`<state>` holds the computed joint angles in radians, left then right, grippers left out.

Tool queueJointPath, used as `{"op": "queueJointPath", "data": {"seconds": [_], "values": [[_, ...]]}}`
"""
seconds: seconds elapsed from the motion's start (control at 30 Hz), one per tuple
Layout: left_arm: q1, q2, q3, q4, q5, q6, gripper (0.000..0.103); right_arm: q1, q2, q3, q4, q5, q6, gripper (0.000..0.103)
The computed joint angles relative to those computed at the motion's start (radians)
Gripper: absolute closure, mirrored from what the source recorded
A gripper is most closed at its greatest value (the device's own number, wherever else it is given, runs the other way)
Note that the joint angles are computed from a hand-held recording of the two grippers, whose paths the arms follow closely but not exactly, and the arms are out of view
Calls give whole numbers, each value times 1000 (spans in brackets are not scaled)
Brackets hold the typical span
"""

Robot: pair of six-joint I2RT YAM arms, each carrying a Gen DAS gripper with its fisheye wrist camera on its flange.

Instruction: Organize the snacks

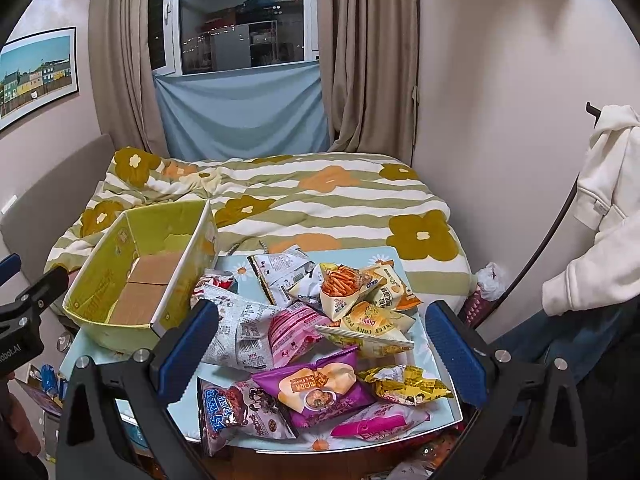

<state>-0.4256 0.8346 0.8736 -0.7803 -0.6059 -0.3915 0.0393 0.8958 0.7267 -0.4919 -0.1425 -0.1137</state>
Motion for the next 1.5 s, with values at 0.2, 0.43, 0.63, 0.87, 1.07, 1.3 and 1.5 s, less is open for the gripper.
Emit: {"op": "queueJointPath", "data": {"seconds": [0.2, 0.43, 0.63, 0.87, 1.07, 1.3, 1.5], "values": [[-26, 2, 8, -16, -16, -17, 0, -13, -17, -9, -8, -9, -1, 0], [-31, 3, 14, -25, -17, -20, 0, -12, -19, -7, -12, -7, 0, 0], [-40, 2, 15, -35, -21, -28, 0, -15, -24, -10, -14, -8, 0, 0], [-50, 5, 21, -43, -26, -34, 0, -16, -22, -7, -16, -11, -2, 0], [-46, 5, 24, -48, -20, -27, 0, -17, -35, -11, -23, -12, 1, 0], [-47, 8, 31, -55, -21, -27, 0, -20, -38, -11, -27, -14, 3, 0], [-40, 16, 49, -60, -15, -12, 0, -21, -50, -6, -43, -15, 7, 0]]}}
